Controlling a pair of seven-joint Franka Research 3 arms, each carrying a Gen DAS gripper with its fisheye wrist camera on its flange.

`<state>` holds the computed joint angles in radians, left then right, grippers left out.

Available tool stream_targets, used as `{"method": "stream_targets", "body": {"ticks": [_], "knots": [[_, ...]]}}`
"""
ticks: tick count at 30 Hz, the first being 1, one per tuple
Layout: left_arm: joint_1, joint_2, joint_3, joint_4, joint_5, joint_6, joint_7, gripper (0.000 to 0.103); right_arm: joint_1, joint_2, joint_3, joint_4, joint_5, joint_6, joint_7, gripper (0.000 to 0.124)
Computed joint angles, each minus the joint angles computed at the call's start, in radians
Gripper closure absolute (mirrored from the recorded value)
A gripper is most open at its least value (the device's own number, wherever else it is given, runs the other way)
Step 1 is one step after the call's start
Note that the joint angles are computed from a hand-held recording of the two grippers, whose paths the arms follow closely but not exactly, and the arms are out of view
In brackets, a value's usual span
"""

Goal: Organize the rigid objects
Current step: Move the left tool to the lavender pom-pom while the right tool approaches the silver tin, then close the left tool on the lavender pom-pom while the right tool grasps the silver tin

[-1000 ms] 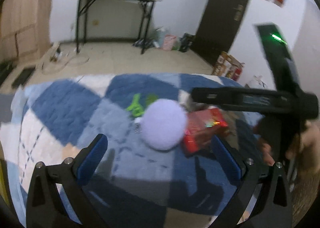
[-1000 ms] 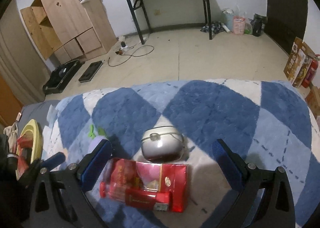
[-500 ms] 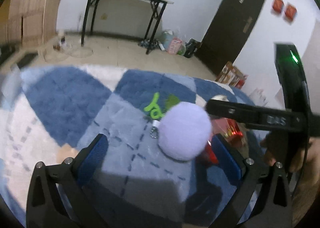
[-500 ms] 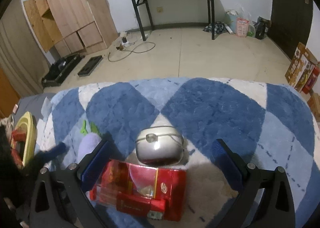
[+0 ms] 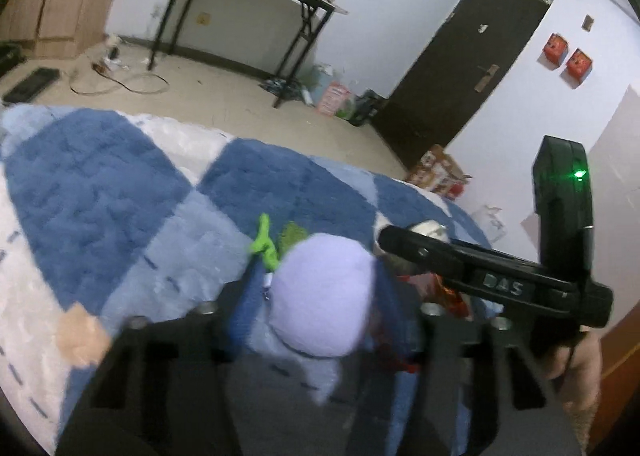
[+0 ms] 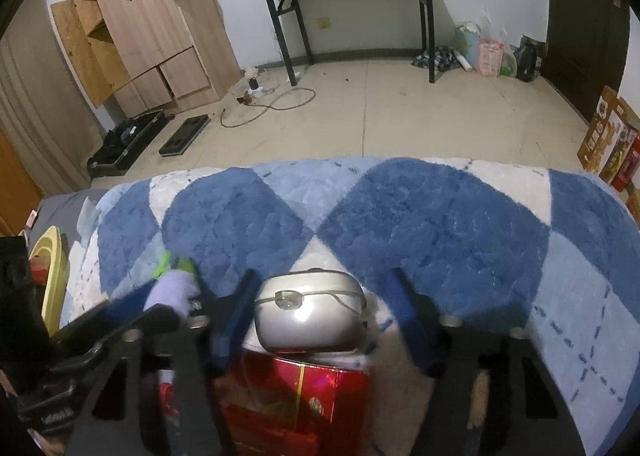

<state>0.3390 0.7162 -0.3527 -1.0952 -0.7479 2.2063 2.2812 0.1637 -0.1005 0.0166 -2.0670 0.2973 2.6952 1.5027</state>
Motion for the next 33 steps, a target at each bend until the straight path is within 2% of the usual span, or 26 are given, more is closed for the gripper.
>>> {"method": "stream_targets", "body": {"ticks": [2,7,14,26,27,29,30,33], "knots": [[-0.001,-0.015,0.001,-0.021,0.004,0.017,0.019,0.051,0.009,0.000,-0.005,-0.005,0.047,0.014,-0.039,0.075],[0.001,-0.024,0.001,-0.030,-0.003,0.023,0.032,0.056,0.001,0.002,0.011,-0.010,-0.044,0.028,0.008,0.075],[0.008,-0.046,0.004,-0.053,-0.023,0.036,0.051,0.059,0.006,-0.007,0.004,-0.016,-0.021,0.030,-0.014,0.075],[0.008,-0.081,0.020,-0.085,-0.008,0.130,0.072,0.064,0.005,-0.030,0.011,-0.036,-0.047,0.073,-0.008,0.075],[0.009,-0.091,0.020,-0.098,-0.008,0.147,0.083,0.067,0.004,-0.033,0.013,-0.037,-0.056,0.077,-0.007,0.076],[0.007,-0.107,0.025,-0.116,-0.004,0.182,0.092,0.099,0.000,-0.038,0.020,-0.040,-0.087,0.085,0.007,0.076],[0.005,-0.110,0.029,-0.118,0.001,0.192,0.083,0.102,-0.001,-0.040,0.022,-0.042,-0.098,0.087,0.012,0.076],[0.015,-0.111,0.022,-0.122,0.001,0.198,0.111,0.102,0.001,-0.044,0.028,-0.043,-0.124,0.096,0.014,0.076]]}}
